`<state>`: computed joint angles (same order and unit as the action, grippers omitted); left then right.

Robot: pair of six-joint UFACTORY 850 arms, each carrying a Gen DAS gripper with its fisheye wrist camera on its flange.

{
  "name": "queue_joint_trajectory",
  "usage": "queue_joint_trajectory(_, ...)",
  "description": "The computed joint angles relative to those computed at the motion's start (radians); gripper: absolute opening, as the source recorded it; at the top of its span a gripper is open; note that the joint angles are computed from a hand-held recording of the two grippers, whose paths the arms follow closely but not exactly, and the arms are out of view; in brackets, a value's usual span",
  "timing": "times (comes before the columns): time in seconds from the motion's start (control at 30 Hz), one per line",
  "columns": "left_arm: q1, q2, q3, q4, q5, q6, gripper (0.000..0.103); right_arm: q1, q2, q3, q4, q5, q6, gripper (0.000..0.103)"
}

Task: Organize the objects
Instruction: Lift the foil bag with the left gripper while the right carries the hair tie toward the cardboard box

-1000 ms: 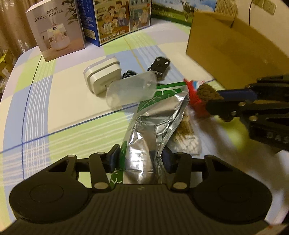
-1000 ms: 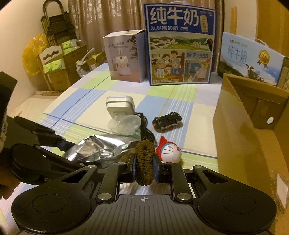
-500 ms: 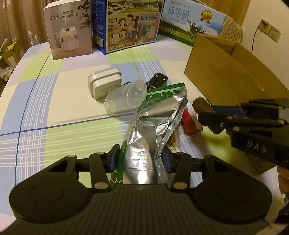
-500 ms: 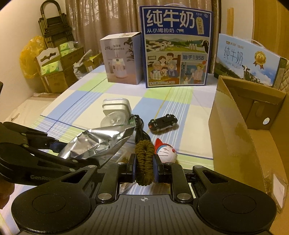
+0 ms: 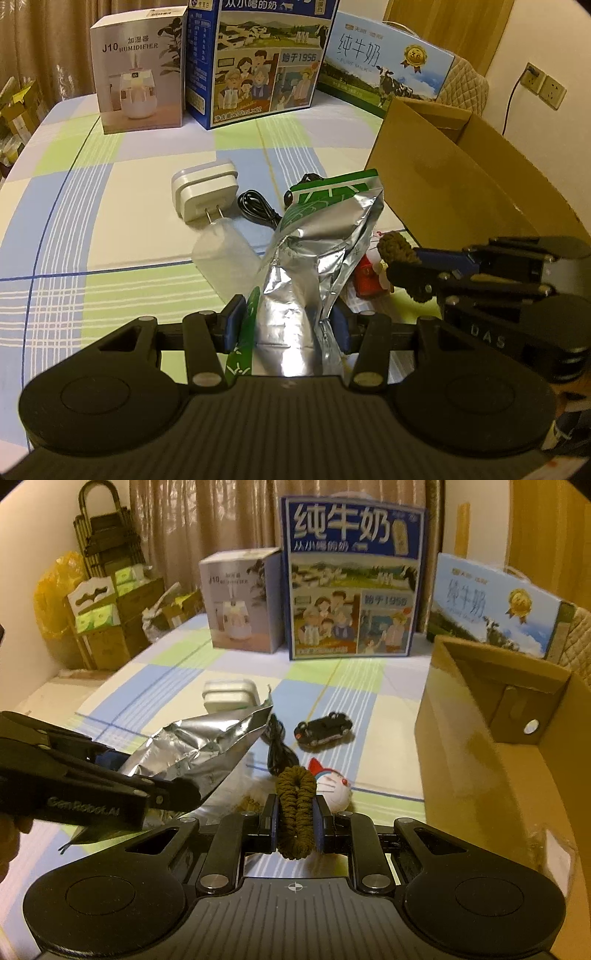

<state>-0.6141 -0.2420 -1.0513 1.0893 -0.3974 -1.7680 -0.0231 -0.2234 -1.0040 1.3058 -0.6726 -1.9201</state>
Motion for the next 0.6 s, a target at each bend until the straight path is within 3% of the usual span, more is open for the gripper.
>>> queue_joint_trajectory(0.2,-0.01,0.014,0.005,0.031,-0.031,-0.047,0.043,-0.049,0.079,0.051,0.025,-0.015,0.008,0.015)
queue_joint_trajectory(0.33,-0.013,0.037,0.012,0.073,-0.001,-0.106,0.043,-0.092,0.127,0.055,-0.016,-0.035,0.042,0.015)
queue_joint_trajectory(0.47,-0.054,0.057,0.0,0.08,-0.07,-0.138,0.043,-0.153,0.16,0.034,-0.04,-0.073,0.082,0.015)
queue_joint_trajectory(0.6,-0.092,0.068,-0.009,0.059,-0.076,-0.181,0.043,-0.218,0.178,0.01,-0.056,-0.106,0.088,0.015)
